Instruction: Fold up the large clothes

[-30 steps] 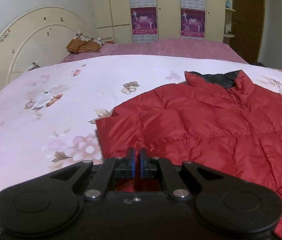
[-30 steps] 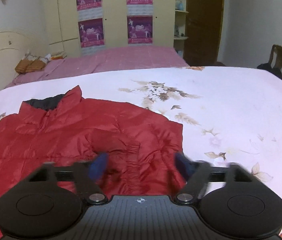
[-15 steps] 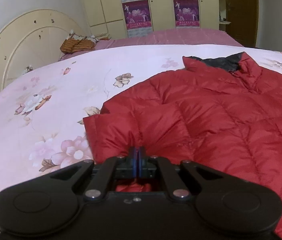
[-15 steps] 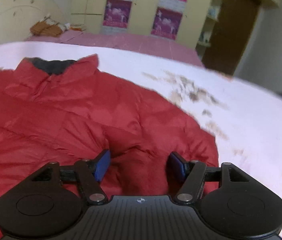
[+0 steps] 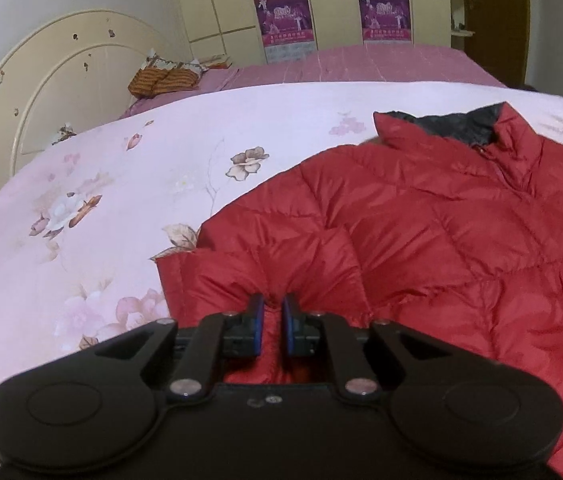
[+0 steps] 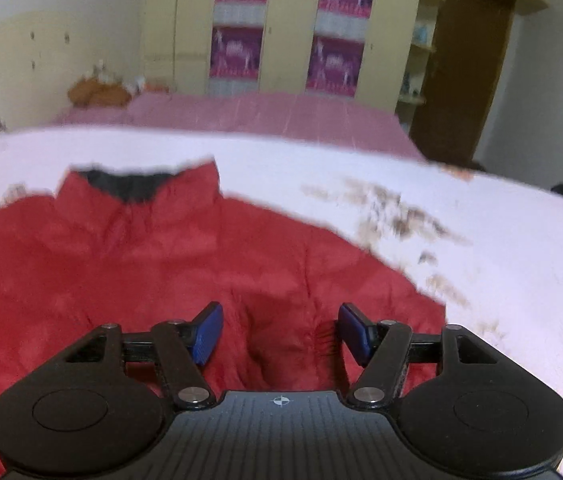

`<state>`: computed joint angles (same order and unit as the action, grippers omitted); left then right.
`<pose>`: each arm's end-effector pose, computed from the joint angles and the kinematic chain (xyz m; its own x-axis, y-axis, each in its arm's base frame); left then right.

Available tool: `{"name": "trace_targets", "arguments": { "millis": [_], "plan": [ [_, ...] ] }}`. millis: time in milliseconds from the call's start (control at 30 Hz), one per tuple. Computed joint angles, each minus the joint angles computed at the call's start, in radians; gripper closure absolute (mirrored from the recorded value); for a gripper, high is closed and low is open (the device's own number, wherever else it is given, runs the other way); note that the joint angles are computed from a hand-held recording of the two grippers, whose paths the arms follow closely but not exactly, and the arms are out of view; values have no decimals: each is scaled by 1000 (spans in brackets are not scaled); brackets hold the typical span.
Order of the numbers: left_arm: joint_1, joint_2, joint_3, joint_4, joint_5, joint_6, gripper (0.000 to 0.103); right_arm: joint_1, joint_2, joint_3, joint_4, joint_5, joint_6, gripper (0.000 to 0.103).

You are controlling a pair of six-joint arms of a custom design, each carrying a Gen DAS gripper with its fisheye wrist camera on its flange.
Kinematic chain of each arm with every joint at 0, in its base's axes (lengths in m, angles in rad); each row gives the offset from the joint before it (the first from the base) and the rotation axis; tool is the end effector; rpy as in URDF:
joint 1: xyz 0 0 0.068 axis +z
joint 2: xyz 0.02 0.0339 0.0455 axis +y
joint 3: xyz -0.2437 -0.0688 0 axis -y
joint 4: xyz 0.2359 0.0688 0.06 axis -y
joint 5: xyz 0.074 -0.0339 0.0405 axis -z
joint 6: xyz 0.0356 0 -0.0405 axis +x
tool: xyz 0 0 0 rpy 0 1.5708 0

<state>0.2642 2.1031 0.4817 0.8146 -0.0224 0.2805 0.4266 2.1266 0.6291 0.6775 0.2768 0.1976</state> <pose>0.2580 0.0706 0.0057 -0.7462 0.0849 -0.6603 -0.0723 0.9757 0.2071 0.2767 0.1151 0.0105 -0.6975 -0.1096 -0.7082 -0.0932 0.9937 -0.0620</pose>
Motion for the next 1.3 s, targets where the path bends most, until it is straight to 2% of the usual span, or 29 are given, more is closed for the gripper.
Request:
{"name": "trace_targets", "arguments": {
  "millis": [67,200,267,300,333,467,600,667,700,733,933,967,1033,1067,1100,1233,1300],
  "plan": [
    [2,-3,2,-9,4,1,92,-31,33,-3,23,-34,7,39],
    [12,-28,-1,-43,13,-2,92,-33,13,-10,-5,3,-8,40],
    [19,-52,-14,-59,21,-7,92,-43,-8,-38,1,-14,10,41],
    [22,-63,-23,-61,27,-6,92,-54,-17,-48,6,-34,12,51],
    [22,-74,-31,-63,26,-5,91,-59,-36,-63,4,-46,27,53],
    [31,-136,-95,-45,43,-2,87,-54,-120,-135,39,-21,74,52],
    [42,-186,-160,-20,64,9,87,-79,-200,-200,55,-75,113,52],
    [51,-211,-194,-8,78,9,87,-82,-236,-226,53,-107,131,47],
    [59,-223,-214,4,89,11,86,-75,-252,-238,53,-105,137,35],
    [66,-231,-234,20,95,12,86,-66,-260,-253,66,-101,137,29],
    [72,-188,-271,90,100,45,86,-33,-201,-244,45,-132,140,29],
    [71,-174,-269,98,97,47,86,-27,-185,-244,52,-131,142,32],
    [67,-149,-271,126,92,53,86,-16,-169,-247,57,-120,132,62],
    [65,-138,-273,142,89,56,86,-23,-163,-252,68,-135,125,68],
    [64,-130,-275,153,87,57,86,-32,-162,-257,75,-148,119,78],
    [74,-161,-296,139,112,55,86,-45,-186,-293,104,-121,112,82],
    [62,-135,-294,161,96,64,86,-77,-163,-275,80,-162,110,82]
  ]
}}
